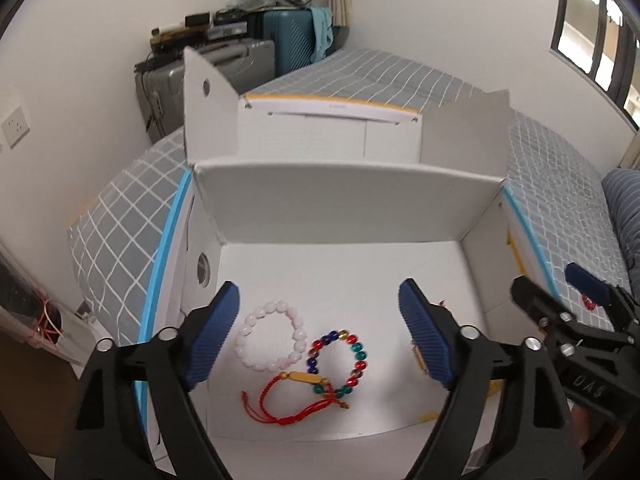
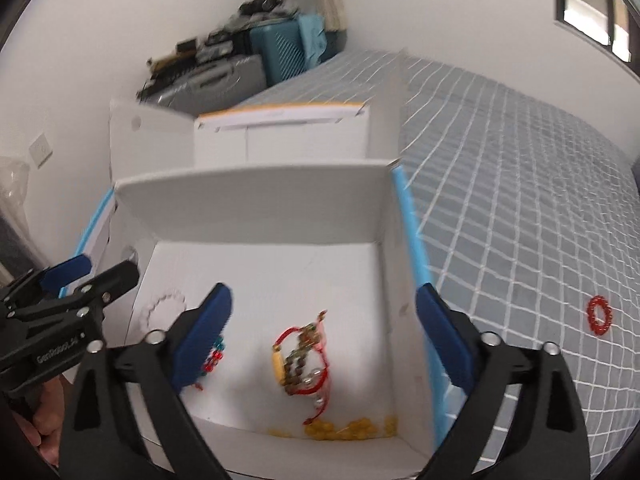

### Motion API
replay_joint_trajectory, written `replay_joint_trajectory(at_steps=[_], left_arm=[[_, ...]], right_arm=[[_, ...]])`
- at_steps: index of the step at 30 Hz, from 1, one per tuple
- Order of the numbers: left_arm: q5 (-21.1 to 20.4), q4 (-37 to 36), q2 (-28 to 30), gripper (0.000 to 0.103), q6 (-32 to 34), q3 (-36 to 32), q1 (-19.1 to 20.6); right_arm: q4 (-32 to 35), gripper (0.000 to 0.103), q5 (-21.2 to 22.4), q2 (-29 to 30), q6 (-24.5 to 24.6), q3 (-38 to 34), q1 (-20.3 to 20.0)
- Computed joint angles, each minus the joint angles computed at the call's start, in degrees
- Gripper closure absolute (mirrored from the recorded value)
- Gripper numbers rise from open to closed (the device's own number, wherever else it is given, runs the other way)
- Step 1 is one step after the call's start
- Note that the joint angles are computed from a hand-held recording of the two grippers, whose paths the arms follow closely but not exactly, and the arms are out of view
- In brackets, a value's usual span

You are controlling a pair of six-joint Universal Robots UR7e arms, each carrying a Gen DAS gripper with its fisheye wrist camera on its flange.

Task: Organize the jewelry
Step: 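Move the right tool over the bed to the red bead bracelet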

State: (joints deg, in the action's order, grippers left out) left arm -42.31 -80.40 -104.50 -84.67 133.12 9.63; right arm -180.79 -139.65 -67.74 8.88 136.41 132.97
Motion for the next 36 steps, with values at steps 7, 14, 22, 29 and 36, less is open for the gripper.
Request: replay_joint_trajectory(at_steps=[7,14,22,29,36], left_arm=[[1.93,-9.67,6.63,0.007,6.43,-0.93,0.05],[1.2,-26.82,17.48,0.006,17.5,-2.38,0.99],[-1.28,-47.71,33.16,0.006,31.07,-6.36,1.71],[-5.73,-57.38,47.94,0.006,40.17,-13.69,4.12],[-9.5,-60.06,57.02,0.006,40.73,-18.96,6.22]], right_arm=[[-2.89,0.008,-3.7,-9.52,-1.8,3.34,-2.33],[-2.74,0.008,-6.75,-21.5,-6.73,7.02,-8.27],[0.0,0.008,-5.57,-34.32,-16.35,9.23,-20.32],[-0.52,0.008,-3.46,-39.23,-25.52,9.71,-34.1],[5.47,0.008,5.91,-42.76,-27.35,8.07,-48.46]])
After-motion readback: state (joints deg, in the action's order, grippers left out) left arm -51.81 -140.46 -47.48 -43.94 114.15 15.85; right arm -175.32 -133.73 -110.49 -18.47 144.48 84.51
